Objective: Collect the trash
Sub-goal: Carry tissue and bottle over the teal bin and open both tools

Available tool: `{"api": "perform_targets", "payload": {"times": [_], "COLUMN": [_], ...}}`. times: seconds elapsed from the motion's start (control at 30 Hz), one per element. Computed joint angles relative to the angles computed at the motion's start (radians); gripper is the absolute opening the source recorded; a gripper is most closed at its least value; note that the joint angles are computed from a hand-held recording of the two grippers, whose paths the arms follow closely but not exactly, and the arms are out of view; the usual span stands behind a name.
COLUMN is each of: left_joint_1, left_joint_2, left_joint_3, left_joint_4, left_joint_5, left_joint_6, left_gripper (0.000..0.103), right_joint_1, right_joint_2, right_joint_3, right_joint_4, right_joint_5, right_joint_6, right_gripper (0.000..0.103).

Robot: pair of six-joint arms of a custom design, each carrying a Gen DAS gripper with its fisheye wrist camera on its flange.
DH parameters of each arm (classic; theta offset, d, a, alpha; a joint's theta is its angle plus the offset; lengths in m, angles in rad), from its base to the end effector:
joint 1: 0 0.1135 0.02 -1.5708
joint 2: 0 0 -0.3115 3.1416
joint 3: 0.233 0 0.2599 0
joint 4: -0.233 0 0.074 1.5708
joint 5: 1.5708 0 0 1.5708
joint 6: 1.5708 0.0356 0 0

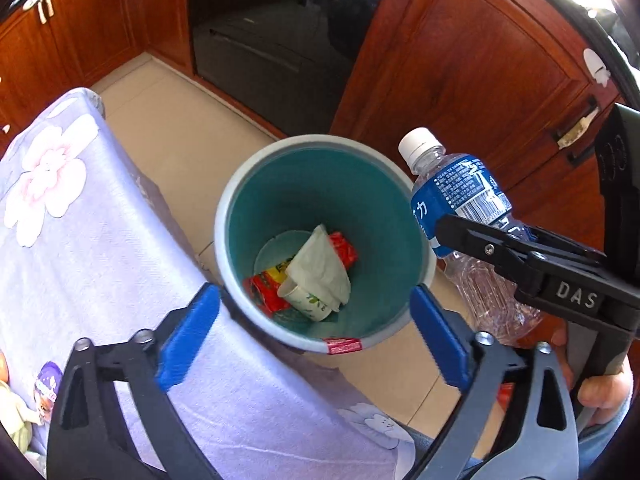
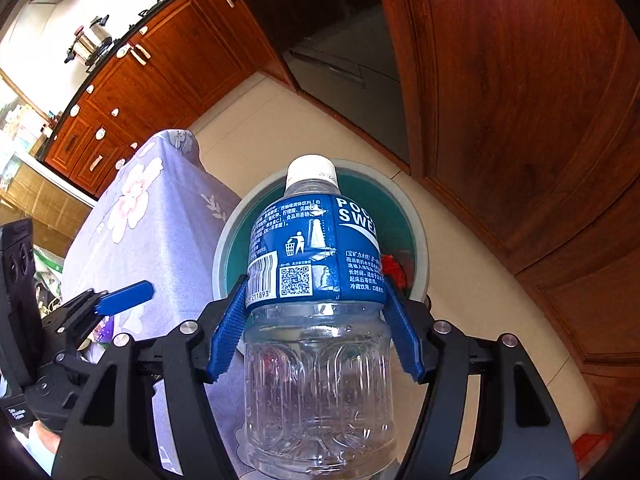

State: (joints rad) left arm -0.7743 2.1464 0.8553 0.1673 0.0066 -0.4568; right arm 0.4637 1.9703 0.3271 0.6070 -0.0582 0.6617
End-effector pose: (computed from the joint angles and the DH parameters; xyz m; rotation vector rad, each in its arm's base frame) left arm 0.2604 -0.2550 0.0495 0.4379 2.7218 -0.3693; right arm 0.2124 0.1085 0.0497 0.2439 2.6719 0.4580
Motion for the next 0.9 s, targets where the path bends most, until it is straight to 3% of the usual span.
{"api": "perform_targets", "payload": {"times": [0.33, 0.37, 0.43, 0.57, 0.9], "left_joint_1": [-0.020, -0.021, -0.018, -0.012, 0.010], "left_joint_2": [-0.082, -0.090, -0.101, -0.110, -0.152], "left_joint_3": [-0.079, -0.086, -0.096, -0.120, -0.182], "left_joint_4": [0.000, 0.000, 0.003, 0.029, 0.056], "left_joint_5": [-0.050, -0.055, -0.061, -0.064, -0.060], "left_joint_6": [0.003, 0.004, 0.007, 0.001, -0.020], "left_gripper": [0.099, 0.099, 0.099, 0.099, 0.099], "right_joint_1": [0.024, 0.023, 0.029, 0.060, 0.081], "right_joint_2": [0.023, 0.028, 0.030, 0.016, 0.020], "right_joint_3": [0.041, 0.046, 0.049, 0.059, 0.059], "right_joint_4": [-0.033, -0.035, -0.035, -0.065, -0.090], "right_joint_5": [0.004, 0.003, 0.016, 0.063, 0.048], "right_joint_6": [0.001, 0.008, 0.024, 0.041, 0.080], "right_gripper": [0.063, 0.064, 0.081, 0.085, 0.089]}}
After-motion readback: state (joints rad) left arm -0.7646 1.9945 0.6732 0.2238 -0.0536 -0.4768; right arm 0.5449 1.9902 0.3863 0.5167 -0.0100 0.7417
